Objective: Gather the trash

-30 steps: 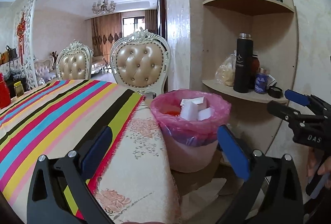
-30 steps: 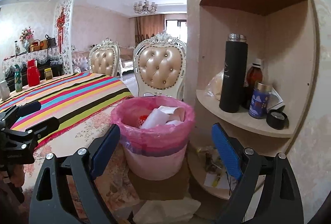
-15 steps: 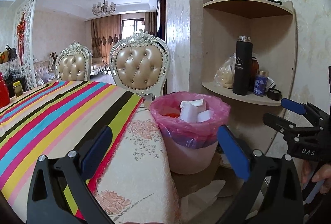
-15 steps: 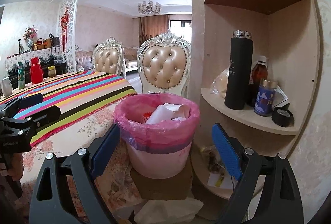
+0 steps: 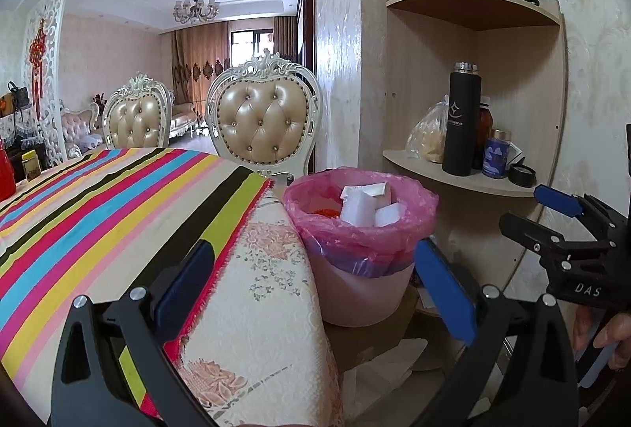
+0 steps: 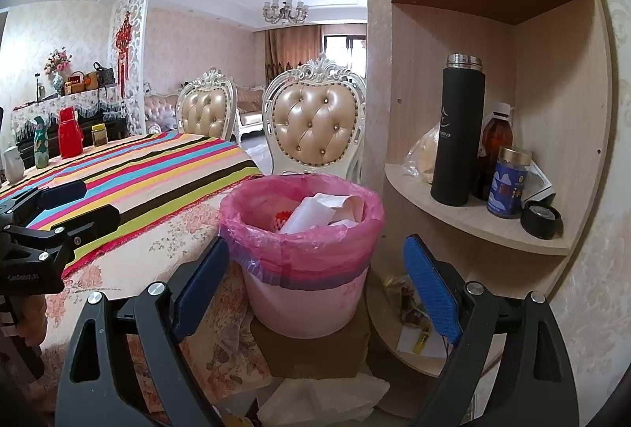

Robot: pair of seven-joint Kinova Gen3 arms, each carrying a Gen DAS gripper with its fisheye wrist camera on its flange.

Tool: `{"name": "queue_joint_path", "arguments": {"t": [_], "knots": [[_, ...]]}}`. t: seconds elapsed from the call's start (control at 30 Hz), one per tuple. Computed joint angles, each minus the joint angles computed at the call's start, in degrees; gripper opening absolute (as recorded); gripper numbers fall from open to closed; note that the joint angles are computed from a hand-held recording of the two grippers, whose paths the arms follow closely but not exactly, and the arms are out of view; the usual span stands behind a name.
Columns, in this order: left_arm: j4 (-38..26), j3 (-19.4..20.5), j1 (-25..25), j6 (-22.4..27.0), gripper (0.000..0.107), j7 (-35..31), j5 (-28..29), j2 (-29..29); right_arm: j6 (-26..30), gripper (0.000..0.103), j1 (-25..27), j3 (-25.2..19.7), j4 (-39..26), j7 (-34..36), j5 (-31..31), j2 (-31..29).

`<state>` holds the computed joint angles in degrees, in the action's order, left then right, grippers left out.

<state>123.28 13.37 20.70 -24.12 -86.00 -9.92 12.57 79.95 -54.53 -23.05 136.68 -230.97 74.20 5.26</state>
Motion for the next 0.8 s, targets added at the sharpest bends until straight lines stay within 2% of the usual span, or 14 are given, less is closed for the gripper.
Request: {"name": "queue_joint_path", "arguments": {"t": [0.8], "knots": [[-0.5,0.2,-0.3,0.8,0.098,1.0,-0.8,0.2,-2.1,0.084,0.7,0.4,0.6,-2.0,0.8,0.4]]}}
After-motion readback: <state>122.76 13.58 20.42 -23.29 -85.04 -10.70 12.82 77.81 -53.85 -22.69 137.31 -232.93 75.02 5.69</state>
